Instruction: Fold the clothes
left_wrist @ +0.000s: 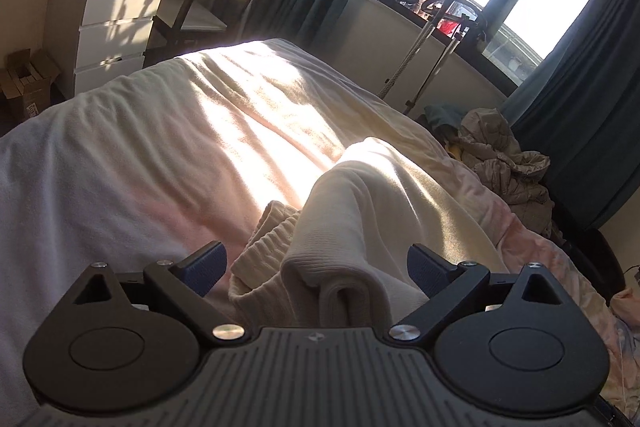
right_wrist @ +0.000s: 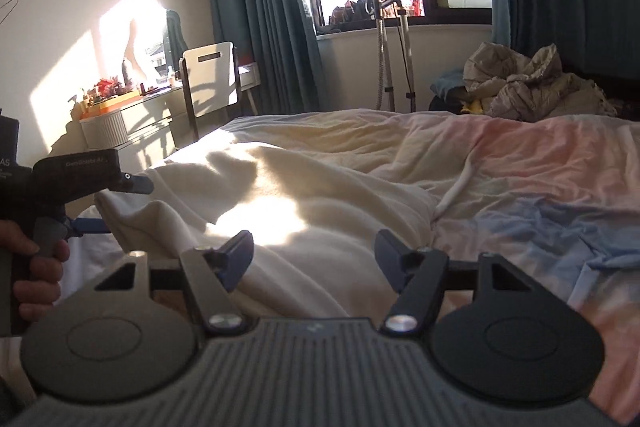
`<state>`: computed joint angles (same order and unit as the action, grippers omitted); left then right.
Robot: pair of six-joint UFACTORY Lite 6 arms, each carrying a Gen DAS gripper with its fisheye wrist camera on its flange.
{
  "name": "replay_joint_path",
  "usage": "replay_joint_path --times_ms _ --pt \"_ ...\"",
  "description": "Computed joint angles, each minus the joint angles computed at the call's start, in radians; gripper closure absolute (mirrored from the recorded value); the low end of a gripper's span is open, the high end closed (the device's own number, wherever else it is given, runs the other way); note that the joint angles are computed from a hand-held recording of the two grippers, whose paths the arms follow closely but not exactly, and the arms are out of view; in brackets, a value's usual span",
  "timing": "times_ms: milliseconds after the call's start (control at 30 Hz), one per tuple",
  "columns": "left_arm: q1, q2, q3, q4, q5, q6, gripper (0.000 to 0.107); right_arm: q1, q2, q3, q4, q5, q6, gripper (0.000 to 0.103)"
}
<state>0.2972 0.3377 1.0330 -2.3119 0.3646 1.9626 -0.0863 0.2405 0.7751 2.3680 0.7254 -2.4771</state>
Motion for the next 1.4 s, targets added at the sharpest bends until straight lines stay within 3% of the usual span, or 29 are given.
replay_joint_path --times_ms 100,233,400,533,633,800,933,1000,1100,1233,1300,1400 --pt "-0.007 0.024 0.003 -0.083 0.009 0.085 0.035 -0.052 0.099 0.038 -0.072 0.068 0.115 0.035" --pt "-0.010 0.046 0.017 -0.074 0.020 0.094 0.047 -0.019 0.153 0.082 -0.083 0.057 0.084 0.035" --pt "-0.009 0.075 0.040 -0.047 0.035 0.090 0.048 0.049 0.166 0.081 -0.001 0.030 -0.059 0.038" --pt "-0.014 0.098 0.065 -0.024 0.023 0.070 0.048 0.082 0.180 0.094 0.064 -0.025 -0.125 0.057" --pt "-0.017 0.100 0.077 0.016 0.011 0.037 0.048 0.090 0.184 0.108 0.072 -0.077 -0.127 0.063" --pt "-0.019 0.097 0.074 0.043 0.006 0.013 0.046 0.125 0.221 0.133 0.175 -0.141 -0.230 0.064" --pt "-0.004 0.083 0.051 0.053 0.031 -0.027 0.041 0.114 0.221 0.127 0.165 -0.119 -0.205 0.063" --pt "0.018 0.074 0.030 0.084 0.060 -0.089 0.028 0.085 0.222 0.129 0.097 -0.093 -0.120 0.062" --pt "0.070 0.030 -0.043 0.107 0.136 -0.169 0.020 -0.004 0.224 0.146 -0.105 -0.015 0.151 0.059" --pt "0.175 0.055 -0.076 0.308 0.295 -0.470 0.018 -0.127 0.235 0.154 -0.232 0.150 0.421 0.058" --pt "0.228 0.102 -0.070 0.385 0.398 -0.597 0.017 -0.172 0.249 0.167 -0.263 0.203 0.531 0.052" --pt "0.237 0.200 -0.018 0.421 0.471 -0.670 0.016 -0.197 0.298 0.220 -0.283 0.183 0.656 0.046"
